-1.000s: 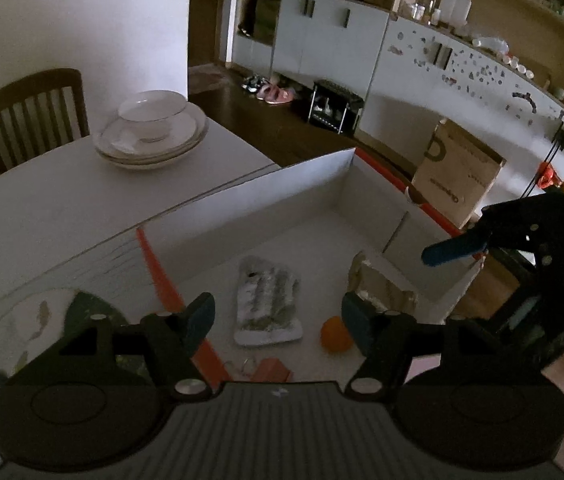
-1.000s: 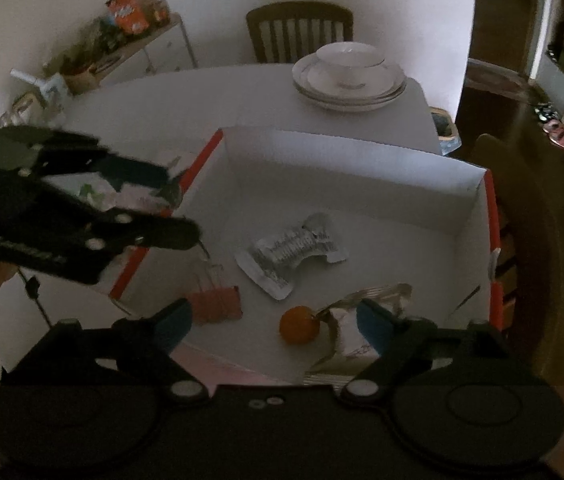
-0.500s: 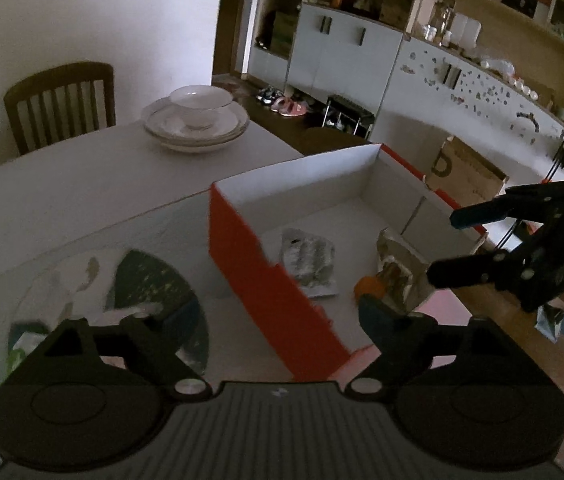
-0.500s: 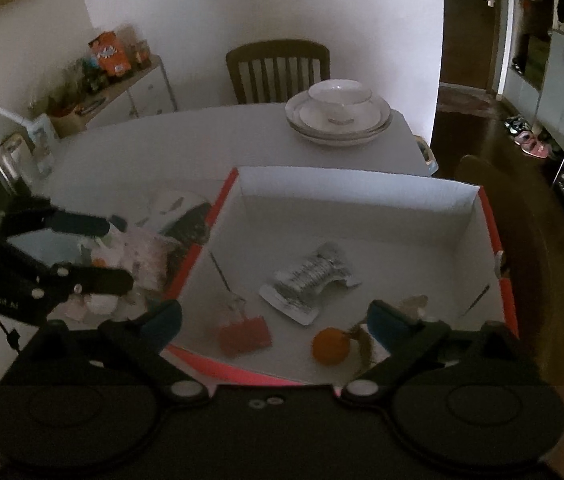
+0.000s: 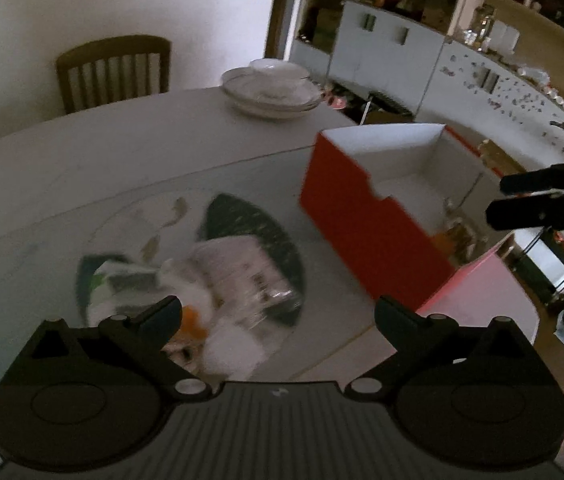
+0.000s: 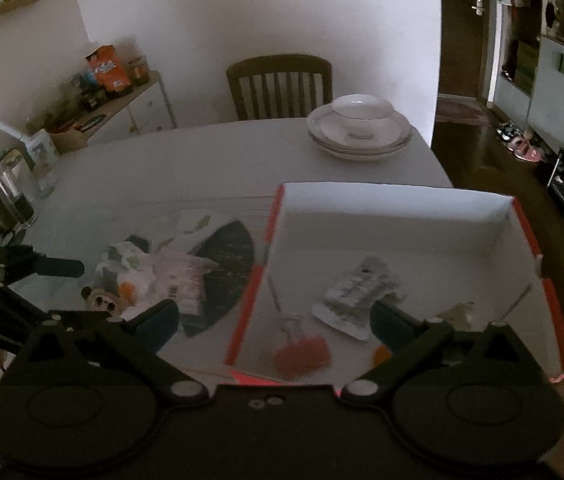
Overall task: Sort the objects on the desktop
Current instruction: 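Withdraw both grippers from the box back toward the remaining pile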
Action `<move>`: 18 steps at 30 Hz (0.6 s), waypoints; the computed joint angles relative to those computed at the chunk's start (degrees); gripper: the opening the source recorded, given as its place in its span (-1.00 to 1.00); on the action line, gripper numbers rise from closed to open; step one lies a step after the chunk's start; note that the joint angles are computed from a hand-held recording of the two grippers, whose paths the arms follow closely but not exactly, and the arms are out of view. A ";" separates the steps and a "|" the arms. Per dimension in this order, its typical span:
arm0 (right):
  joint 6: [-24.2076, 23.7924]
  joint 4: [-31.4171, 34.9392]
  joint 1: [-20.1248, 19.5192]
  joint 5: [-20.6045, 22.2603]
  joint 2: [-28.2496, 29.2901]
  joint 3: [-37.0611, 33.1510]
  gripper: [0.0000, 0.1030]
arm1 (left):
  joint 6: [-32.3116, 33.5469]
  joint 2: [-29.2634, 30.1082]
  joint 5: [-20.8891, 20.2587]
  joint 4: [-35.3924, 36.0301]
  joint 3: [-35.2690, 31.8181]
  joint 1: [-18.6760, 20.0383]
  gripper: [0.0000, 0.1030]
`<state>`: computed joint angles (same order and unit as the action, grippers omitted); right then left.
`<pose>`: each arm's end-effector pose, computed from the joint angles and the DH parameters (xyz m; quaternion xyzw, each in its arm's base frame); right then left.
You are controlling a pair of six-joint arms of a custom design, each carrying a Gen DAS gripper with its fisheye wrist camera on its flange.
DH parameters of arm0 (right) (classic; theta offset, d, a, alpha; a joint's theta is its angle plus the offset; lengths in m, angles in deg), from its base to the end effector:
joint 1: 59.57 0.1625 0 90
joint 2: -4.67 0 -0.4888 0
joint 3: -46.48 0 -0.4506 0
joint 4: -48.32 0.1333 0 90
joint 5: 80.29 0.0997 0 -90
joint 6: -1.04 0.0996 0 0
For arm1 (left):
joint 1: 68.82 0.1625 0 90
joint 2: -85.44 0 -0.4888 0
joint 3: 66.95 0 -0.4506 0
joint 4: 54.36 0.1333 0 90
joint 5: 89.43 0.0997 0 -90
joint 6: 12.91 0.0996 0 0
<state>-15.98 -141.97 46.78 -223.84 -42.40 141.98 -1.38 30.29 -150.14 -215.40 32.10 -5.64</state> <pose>0.2594 -0.6951 0.2251 0.0418 -0.8257 0.3880 0.4074 -0.1680 -0.7357 0.2194 0.2529 0.9078 -0.2577 0.2134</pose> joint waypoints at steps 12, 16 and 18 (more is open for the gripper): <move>-0.35 2.29 0.59 1.40 6.09 -6.23 0.98 | 1.99 -2.40 1.07 1.44 1.57 2.95 1.00; -0.86 3.81 0.56 2.15 8.09 -8.71 0.98 | 2.98 -2.67 0.55 2.04 1.40 3.95 1.00; -1.30 4.39 0.43 2.42 9.10 -10.06 0.98 | 3.69 -2.67 0.31 2.21 1.28 4.38 1.00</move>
